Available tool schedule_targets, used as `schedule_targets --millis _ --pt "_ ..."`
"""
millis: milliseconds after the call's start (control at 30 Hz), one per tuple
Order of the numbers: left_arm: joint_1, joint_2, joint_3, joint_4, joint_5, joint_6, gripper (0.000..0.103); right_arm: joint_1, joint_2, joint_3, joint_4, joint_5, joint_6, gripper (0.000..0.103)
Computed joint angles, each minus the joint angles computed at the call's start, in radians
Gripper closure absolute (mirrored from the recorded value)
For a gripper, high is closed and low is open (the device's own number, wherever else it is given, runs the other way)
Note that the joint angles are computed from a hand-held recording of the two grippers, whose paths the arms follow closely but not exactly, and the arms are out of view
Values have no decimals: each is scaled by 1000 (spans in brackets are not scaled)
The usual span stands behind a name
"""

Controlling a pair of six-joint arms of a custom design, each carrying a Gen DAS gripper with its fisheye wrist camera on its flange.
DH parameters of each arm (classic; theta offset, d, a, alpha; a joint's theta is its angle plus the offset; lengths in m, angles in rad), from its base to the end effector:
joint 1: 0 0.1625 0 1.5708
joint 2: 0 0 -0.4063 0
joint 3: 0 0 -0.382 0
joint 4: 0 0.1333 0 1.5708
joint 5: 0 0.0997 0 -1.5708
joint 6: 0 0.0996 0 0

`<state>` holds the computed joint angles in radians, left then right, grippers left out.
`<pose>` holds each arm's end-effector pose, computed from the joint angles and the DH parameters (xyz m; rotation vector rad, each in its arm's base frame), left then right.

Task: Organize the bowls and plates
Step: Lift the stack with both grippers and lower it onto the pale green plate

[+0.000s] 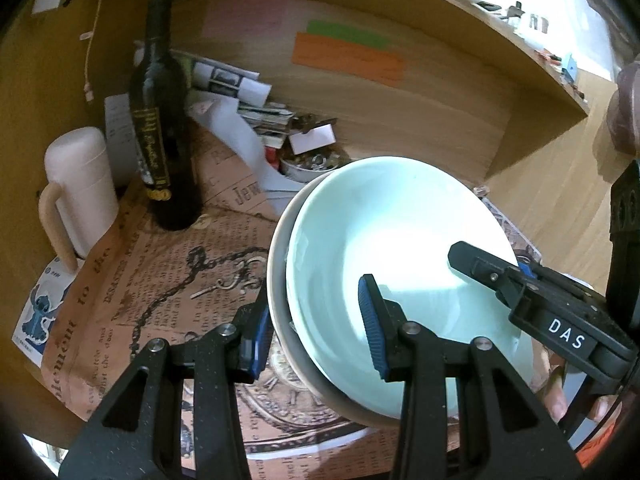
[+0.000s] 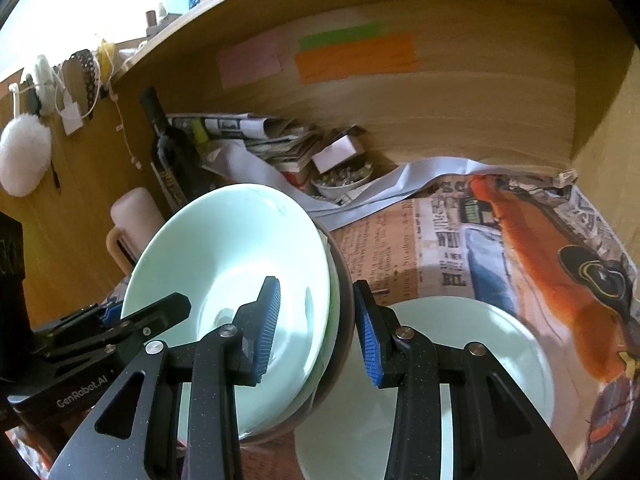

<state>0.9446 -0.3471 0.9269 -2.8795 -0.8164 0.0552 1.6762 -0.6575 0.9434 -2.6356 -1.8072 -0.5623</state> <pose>-0.3198 -0.7860 0.1037 0.4565 2.3646 -1.1373 0.1964 -0.8109 0.3042 0.7265 -2.4783 0.9618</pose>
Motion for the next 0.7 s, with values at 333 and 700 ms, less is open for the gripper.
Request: schedule_targets --millis 333,700 --pt "-26 38 -41 4 -27 31 63 -17 -72 89 -72 -4 11 69" --pt "-44 84 -97 67 -76 32 63 -37 -141 178 -146 -41 37 69"
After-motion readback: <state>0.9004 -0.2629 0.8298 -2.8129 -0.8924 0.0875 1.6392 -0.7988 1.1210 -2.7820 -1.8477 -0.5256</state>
